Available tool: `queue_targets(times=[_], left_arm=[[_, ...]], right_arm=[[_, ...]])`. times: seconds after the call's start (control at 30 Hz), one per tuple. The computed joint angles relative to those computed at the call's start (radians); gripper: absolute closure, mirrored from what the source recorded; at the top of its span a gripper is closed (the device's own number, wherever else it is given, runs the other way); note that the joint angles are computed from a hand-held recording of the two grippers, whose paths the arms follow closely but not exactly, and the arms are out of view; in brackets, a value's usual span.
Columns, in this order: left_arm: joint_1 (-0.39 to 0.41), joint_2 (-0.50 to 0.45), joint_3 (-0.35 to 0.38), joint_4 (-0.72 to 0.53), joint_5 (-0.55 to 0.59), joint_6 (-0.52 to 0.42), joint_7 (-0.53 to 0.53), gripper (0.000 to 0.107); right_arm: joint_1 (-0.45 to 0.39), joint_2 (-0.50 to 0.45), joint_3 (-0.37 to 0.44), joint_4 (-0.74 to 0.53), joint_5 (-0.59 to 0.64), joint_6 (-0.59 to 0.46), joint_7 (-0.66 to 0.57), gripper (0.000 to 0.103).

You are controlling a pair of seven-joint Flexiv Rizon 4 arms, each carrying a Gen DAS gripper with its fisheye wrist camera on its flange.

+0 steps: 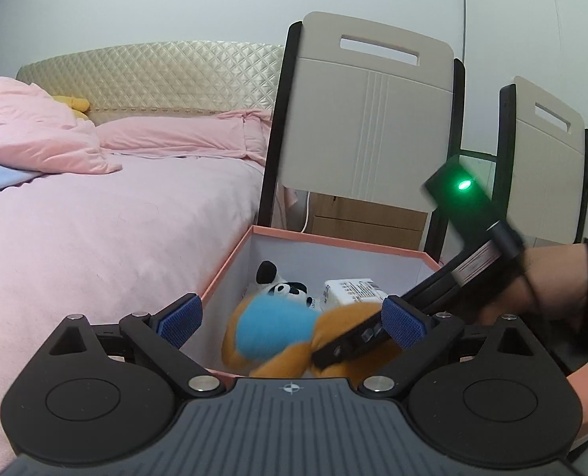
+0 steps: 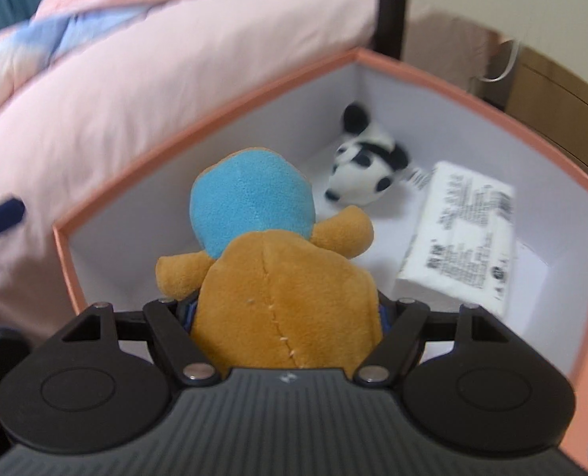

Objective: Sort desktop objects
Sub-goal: 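Carry the plush into the pink box and open the right gripper, then lift the right gripper out of the pink box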

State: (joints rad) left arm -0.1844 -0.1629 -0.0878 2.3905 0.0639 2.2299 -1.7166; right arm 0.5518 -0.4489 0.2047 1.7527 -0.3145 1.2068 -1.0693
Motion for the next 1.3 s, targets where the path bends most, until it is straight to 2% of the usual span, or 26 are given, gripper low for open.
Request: queue_targets(times=[0.27,0.4,0.5,0.67,0.77,0.9,0.97,1.03,1.13,1.2,1.3], left_arm=[[0.004,-0.006,-0.001,-0.004,0.006,0.007,-0.004,0.008],[0.006,-0.008,-0.004,-0.006,0.016,0.007,-0.003,0.008],[0.040,-0.001,-0.020,-0.015,0.078,-0.012,-0.045,0.008],[0.063,0.006,-0.027,-0.023,0.133,-0.019,-0.087,0.008],[0.057,0.005,-0.021,-0.019,0.134,-0.005,-0.088,0.008],[0.051,0.002,-0.016,-0.015,0.130,0.011,-0.086,0.008],[0.050,0.003,-0.017,-0.016,0.132,0.005,-0.086,0.008],[0.049,0.002,-0.017,-0.016,0.133,0.006,-0.085,0.008],[0.058,-0.002,-0.021,-0.018,0.156,0.023,-0.099,0.008],[0.053,-0.008,-0.019,-0.016,0.157,0.041,-0.094,0.008],[0.038,-0.017,-0.014,-0.011,0.142,0.059,-0.065,0.008]], right_arm=[[-0.023,-0.065,0.041,-0.091,0.072,-0.123,-0.088,0.025],[-0.021,-0.072,0.034,-0.108,0.091,-0.166,-0.103,0.018],[-0.006,-0.057,0.005,-0.082,0.076,-0.135,-0.063,0.006],[0.019,-0.001,-0.045,-0.006,0.012,-0.036,0.044,0.000],[0.085,0.067,-0.152,0.101,-0.148,0.072,0.222,0.000],[0.192,0.183,-0.358,0.254,-0.511,0.192,0.616,0.000],[0.210,0.249,-0.409,0.310,-0.687,0.195,0.795,0.000],[0.200,0.314,-0.421,0.356,-0.849,0.176,0.954,0.000],[0.155,0.415,-0.392,0.425,-1.058,0.124,1.182,0.000],[0.124,0.479,-0.352,0.473,-1.141,0.067,1.297,0.000],[0.085,0.566,-0.281,0.544,-1.193,-0.008,1.361,0.000]])
